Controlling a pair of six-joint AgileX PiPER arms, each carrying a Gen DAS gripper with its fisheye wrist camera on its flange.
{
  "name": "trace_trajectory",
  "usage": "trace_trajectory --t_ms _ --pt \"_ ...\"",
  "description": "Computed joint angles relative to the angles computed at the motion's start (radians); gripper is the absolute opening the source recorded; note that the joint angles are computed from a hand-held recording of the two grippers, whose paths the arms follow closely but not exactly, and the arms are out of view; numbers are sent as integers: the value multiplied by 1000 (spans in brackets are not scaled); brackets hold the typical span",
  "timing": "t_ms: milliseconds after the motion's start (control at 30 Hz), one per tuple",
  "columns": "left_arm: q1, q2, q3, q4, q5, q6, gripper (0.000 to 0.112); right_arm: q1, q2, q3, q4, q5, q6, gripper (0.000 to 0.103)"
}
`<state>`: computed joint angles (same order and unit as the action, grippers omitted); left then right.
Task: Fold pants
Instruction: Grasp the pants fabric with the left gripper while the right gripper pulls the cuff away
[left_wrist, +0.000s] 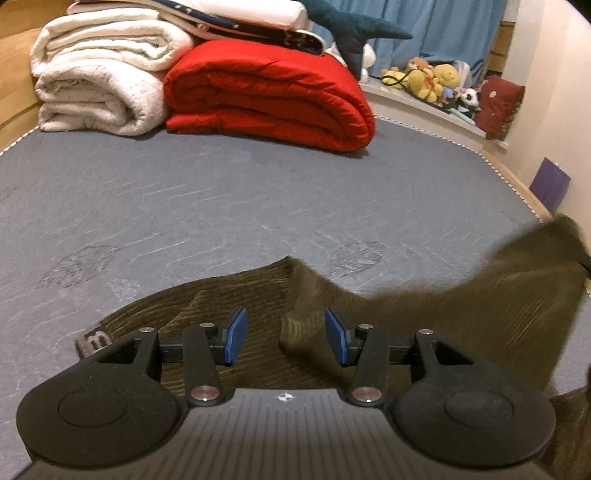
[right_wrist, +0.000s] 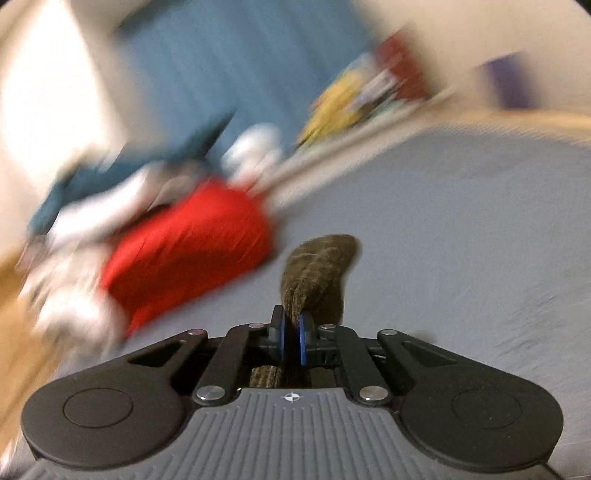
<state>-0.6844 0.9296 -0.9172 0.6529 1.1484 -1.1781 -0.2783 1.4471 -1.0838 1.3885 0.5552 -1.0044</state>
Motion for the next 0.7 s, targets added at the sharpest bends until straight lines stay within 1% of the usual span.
trace_trajectory --t_ms 33,67,100,133,167,200,233,267,300,367,433,500,533,600,667,700 --pt "-12 11 5 5 -17 -1 52 -40 -47 28 -16 -100 64 7" --pt "-21 24 12 8 -37 3 52 -70 -76 50 -72 -200 149 7" --pt "-31 40 20 8 -63 9 52 -93 -84 65 -169 -286 249 7" --pt "-32 58 31 -5 -104 26 52 -125 -73 72 -269 -332 339 7" --pt "-22 75 39 -32 -149 54 52 -171 -40 65 -369 -338 429 7" --pt "-11 86 55 -63 -197 82 52 -227 10 42 -469 -304 525 10" --pt "-1 105 66 -100 -251 113 52 -276 61 1 -545 -229 601 13" --pt "6 128 75 -131 -299 142 52 -324 121 -49 -582 -129 640 13" --pt "10 150 82 -151 -336 164 52 -372 174 -87 -579 -39 641 13" --pt "3 204 94 -164 -399 192 54 -442 228 -107 -489 47 546 18" --pt "-7 257 99 -161 -448 200 64 -460 250 -130 -463 80 487 36" --pt "1 302 99 -168 -493 220 64 -472 263 -151 -426 122 425 48" --pt "4 325 103 -170 -519 226 65 -481 272 -163 -415 145 411 49" --pt "21 373 102 -179 -560 256 65 -486 296 -188 -429 152 434 49" --pt "17 418 99 -146 -573 242 65 -500 321 -197 -408 160 447 51" --pt "15 442 95 -124 -572 242 64 -518 339 -217 -399 181 451 51"
